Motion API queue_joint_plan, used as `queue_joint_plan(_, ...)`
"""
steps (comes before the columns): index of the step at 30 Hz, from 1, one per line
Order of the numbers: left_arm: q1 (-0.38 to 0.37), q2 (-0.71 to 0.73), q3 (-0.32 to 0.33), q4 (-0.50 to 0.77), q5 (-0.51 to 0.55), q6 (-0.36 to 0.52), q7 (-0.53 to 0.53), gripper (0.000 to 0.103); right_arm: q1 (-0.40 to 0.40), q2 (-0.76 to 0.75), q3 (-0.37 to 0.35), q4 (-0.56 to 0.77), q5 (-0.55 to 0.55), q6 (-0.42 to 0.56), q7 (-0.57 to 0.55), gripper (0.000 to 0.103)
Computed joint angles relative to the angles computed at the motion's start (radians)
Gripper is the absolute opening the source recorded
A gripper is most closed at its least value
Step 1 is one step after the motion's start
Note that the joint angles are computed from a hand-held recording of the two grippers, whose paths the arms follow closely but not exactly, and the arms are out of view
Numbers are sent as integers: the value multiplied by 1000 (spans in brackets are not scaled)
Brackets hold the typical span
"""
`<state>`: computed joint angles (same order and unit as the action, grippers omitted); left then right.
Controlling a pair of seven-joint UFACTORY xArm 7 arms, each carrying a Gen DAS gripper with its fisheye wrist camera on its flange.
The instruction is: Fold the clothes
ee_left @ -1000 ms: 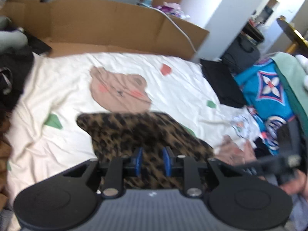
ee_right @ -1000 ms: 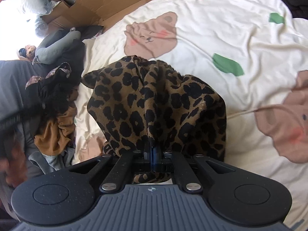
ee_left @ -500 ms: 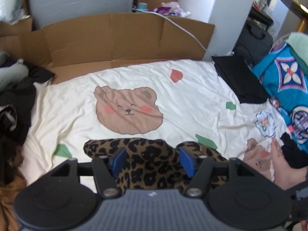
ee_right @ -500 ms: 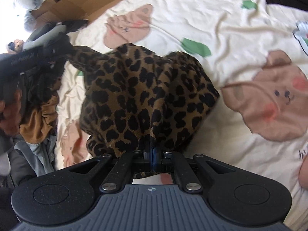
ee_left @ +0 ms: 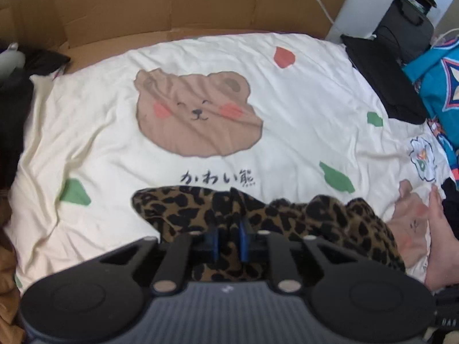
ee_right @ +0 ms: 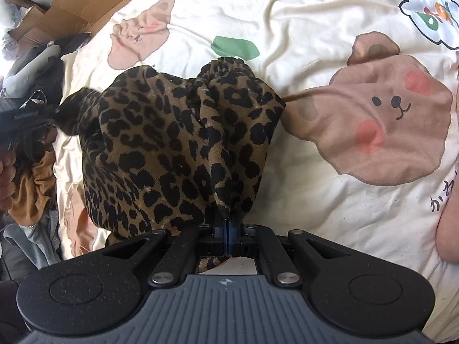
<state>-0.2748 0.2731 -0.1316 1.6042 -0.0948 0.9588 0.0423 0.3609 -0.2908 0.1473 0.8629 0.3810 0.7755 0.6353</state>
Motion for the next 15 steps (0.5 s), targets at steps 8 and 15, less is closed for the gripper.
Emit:
queue_joint_plan(8, 47, -165, 34, -147, 12, -36, -57, 6, -25, -20, -10, 18, -13, 4, 57, 0)
queue_joint_plan(15, 108, -356, 63, -306, -5, -40, -118, 5, -41, -43, -10, 68, -61, 46, 61, 0)
